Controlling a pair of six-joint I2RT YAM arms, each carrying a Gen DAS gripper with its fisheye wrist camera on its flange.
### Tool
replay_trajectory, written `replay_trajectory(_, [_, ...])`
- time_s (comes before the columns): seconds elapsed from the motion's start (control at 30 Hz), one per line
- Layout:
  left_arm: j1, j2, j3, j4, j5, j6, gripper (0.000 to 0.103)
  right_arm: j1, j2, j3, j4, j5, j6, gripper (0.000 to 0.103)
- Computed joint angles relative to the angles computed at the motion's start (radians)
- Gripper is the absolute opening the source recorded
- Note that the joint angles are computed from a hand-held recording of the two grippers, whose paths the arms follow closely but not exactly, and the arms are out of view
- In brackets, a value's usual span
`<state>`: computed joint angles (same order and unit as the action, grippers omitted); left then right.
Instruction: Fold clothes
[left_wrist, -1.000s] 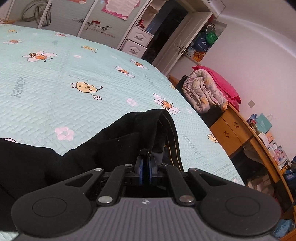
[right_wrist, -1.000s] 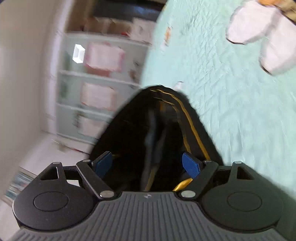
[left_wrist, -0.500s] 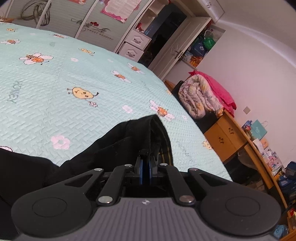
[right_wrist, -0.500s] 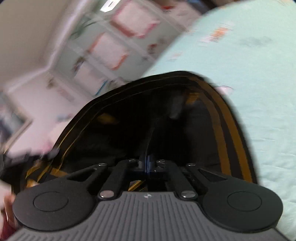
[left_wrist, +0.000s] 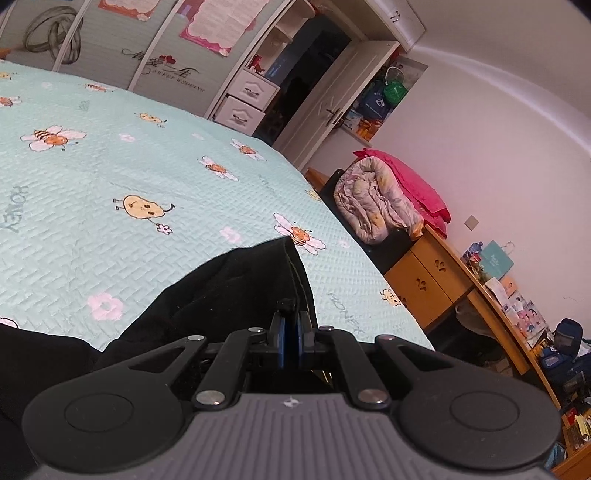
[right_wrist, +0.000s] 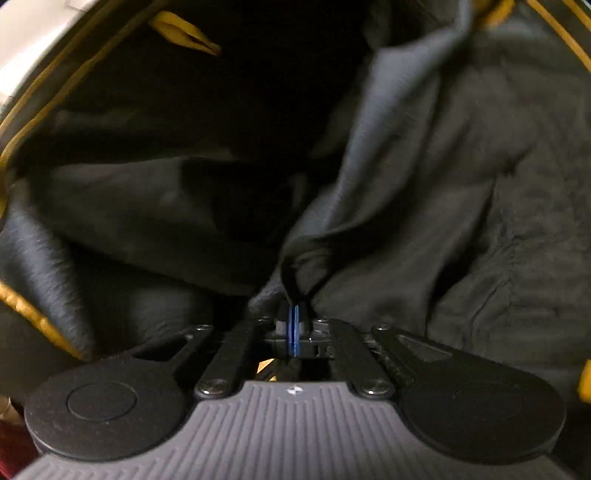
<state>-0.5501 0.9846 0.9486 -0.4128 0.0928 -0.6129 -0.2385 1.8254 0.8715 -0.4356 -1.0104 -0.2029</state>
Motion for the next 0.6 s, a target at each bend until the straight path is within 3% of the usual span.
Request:
replay_trajectory(0.07, [0.028, -0.007, -0.015, 0.011, 0.031, 0.002, 0.005, -0.031, 0.064, 0.068, -0.117, -0.037, -0.051, 0.002])
replay_trajectory(0.13, [0.062, -0.017, -0.032, 0.021, 0.070, 0.006, 0.005, -0.079, 0.074, 0.123, -0.305, -0.067, -0.227, 0.021])
replay_trajectory(0.17, [0.079, -0.022, -0.040, 0.026, 0.090, 0.007, 0.005, -0.110, 0.073, 0.148, -0.404, -0.094, -0.338, 0.036])
replay_trajectory(0.27, [0.119, -0.030, -0.060, 0.036, 0.134, 0.008, 0.005, -0.221, -0.016, 0.142, -0.483, -0.177, -0.497, 0.039])
replay_trajectory(0.33, [0.139, -0.032, -0.074, 0.056, 0.162, -0.003, 0.005, -0.276, -0.046, 0.145, -0.429, -0.240, -0.428, 0.041])
replay_trajectory(0.47, [0.136, -0.036, -0.092, 0.085, 0.173, -0.012, 0.005, -0.232, -0.087, 0.059, 0.066, -0.144, 0.146, 0.047])
replay_trajectory(0.6, [0.159, -0.032, -0.103, 0.101, 0.213, -0.009, 0.005, -0.162, -0.063, 0.027, 0.342, 0.044, 0.352, 0.047])
